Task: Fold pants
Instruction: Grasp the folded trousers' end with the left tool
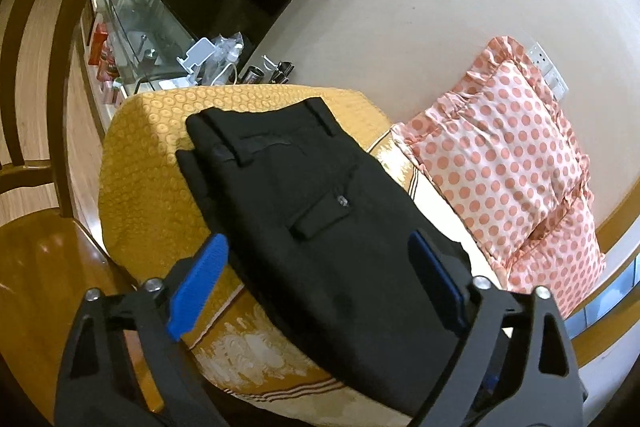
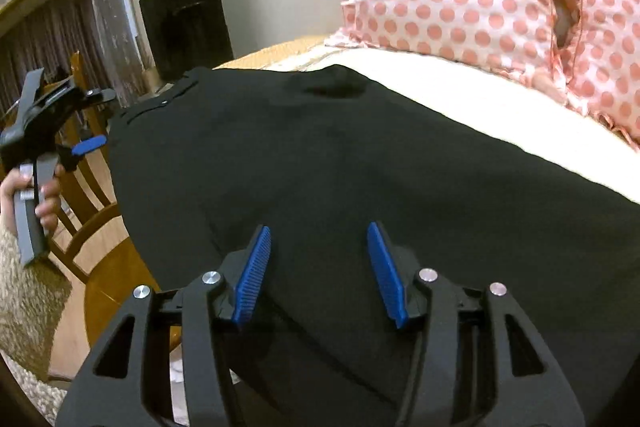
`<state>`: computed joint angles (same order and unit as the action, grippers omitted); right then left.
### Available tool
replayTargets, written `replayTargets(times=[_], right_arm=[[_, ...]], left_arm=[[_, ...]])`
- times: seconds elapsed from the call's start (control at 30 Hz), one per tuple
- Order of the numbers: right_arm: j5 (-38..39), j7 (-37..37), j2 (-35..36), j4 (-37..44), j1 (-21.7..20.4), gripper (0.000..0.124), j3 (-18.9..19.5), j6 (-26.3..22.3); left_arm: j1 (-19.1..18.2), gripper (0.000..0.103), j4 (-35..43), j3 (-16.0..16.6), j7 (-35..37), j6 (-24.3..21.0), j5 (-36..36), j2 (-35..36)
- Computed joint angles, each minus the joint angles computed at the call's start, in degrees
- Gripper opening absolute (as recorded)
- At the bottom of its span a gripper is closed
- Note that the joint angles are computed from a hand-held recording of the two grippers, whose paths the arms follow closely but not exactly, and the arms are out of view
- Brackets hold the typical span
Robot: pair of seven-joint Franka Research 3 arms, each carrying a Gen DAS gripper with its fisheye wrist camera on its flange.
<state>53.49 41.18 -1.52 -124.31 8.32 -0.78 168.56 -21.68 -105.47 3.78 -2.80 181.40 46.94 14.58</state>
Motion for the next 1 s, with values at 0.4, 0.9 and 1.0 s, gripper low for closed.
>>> replayTargets(times=[0.4, 0.9, 1.0], right_arm=[[6.0, -5.7, 0.6, 0.7, 0.5, 0.064, 0.5, -0.1], [7.9, -7.1, 1.0, 1.1, 0.5, 0.065, 0.8, 0.4], [8.1, -7.6, 0.9, 1.0, 0.5, 0.068, 0.8, 0.5]], left_arm=[[4.1, 0.050, -1.2, -6.0, 10.2, -4.2, -13.2, 0.0], [3.0, 0.002, -7.0, -5.8, 7.2, -2.6, -11.4, -3.7], [3.4, 0.003, -8.9, -5.8, 6.1, -0.4, -11.7, -3.8]])
